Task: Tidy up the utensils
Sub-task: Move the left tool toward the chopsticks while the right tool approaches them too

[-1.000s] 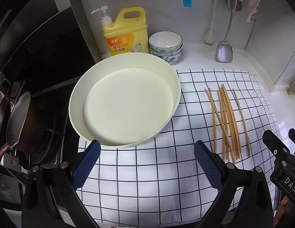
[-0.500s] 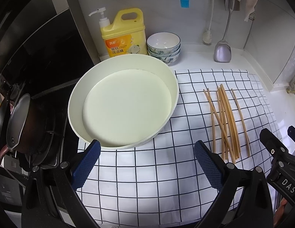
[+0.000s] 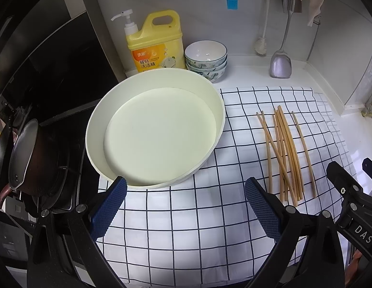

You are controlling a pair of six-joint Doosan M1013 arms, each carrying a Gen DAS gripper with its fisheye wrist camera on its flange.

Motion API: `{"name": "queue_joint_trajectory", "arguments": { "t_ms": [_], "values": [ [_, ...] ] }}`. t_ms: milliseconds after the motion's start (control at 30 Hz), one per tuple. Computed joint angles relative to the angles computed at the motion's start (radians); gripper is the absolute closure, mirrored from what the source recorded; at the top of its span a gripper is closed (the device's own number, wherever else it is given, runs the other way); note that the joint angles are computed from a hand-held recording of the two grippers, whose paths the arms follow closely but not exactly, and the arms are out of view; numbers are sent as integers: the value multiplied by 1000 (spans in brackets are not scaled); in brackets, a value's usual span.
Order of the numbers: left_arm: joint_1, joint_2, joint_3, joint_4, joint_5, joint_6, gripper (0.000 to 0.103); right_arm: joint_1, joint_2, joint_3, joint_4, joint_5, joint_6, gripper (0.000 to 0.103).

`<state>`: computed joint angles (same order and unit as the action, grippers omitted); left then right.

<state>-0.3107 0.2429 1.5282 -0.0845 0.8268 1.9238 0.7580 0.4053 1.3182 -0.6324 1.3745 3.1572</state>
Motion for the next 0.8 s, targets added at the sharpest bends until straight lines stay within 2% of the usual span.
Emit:
{"name": "queue_joint_trajectory", "arguments": {
  "t_ms": [467, 800],
  "values": [
    [5, 3, 2, -13, 1, 12, 6, -2, 0, 4, 6, -2, 6, 8],
    [1, 25, 19, -88, 7, 143, 6, -9, -19, 69, 16, -23, 65, 8]
  ]
}}
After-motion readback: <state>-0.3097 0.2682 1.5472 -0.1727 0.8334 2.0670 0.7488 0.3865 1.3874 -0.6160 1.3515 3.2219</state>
